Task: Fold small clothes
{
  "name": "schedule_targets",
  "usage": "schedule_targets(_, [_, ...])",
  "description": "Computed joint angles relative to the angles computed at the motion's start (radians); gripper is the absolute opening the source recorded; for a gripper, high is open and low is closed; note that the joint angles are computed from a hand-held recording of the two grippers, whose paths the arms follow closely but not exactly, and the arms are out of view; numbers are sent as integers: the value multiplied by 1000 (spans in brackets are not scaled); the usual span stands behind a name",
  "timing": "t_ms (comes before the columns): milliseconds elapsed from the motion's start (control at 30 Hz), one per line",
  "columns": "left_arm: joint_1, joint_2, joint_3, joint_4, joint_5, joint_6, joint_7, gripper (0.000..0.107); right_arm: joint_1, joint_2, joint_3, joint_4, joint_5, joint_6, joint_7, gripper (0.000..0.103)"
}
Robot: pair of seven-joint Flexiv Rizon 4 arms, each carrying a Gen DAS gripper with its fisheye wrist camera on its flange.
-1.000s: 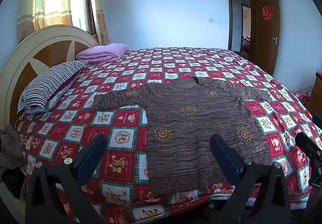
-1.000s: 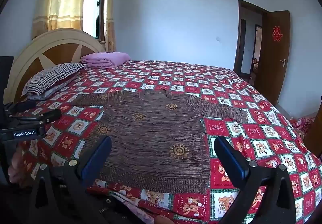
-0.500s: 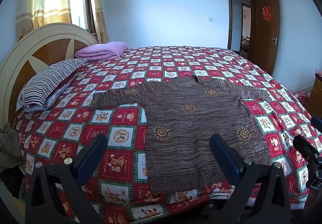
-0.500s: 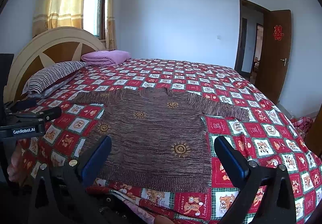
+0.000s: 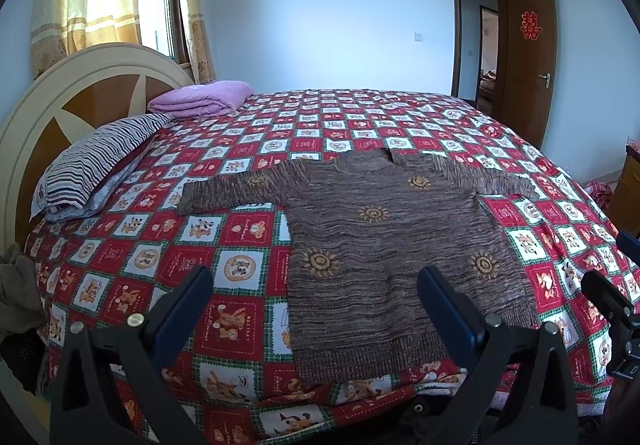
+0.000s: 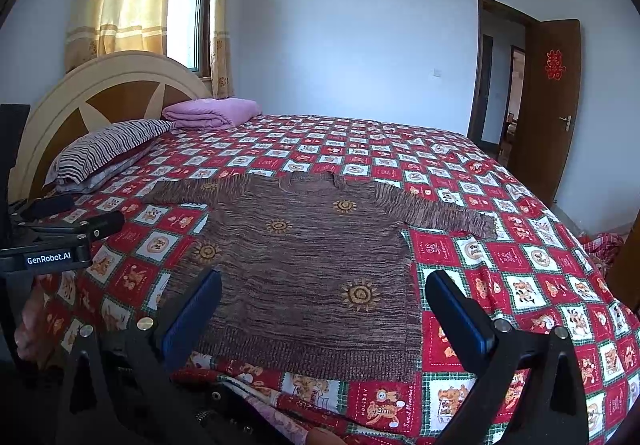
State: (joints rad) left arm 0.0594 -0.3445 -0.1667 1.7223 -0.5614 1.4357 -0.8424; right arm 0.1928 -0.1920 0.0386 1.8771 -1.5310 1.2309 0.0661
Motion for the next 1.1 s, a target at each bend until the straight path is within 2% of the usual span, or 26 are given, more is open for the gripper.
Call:
schedule_targets(400, [5,4,-20,32,-10,30,9,103,0,-2,0,1,-2,3,0,102])
schedule_targets(1100, [2,4,-16,33,-7,23,3,103,1,-5,0,0,-8,8,8,102])
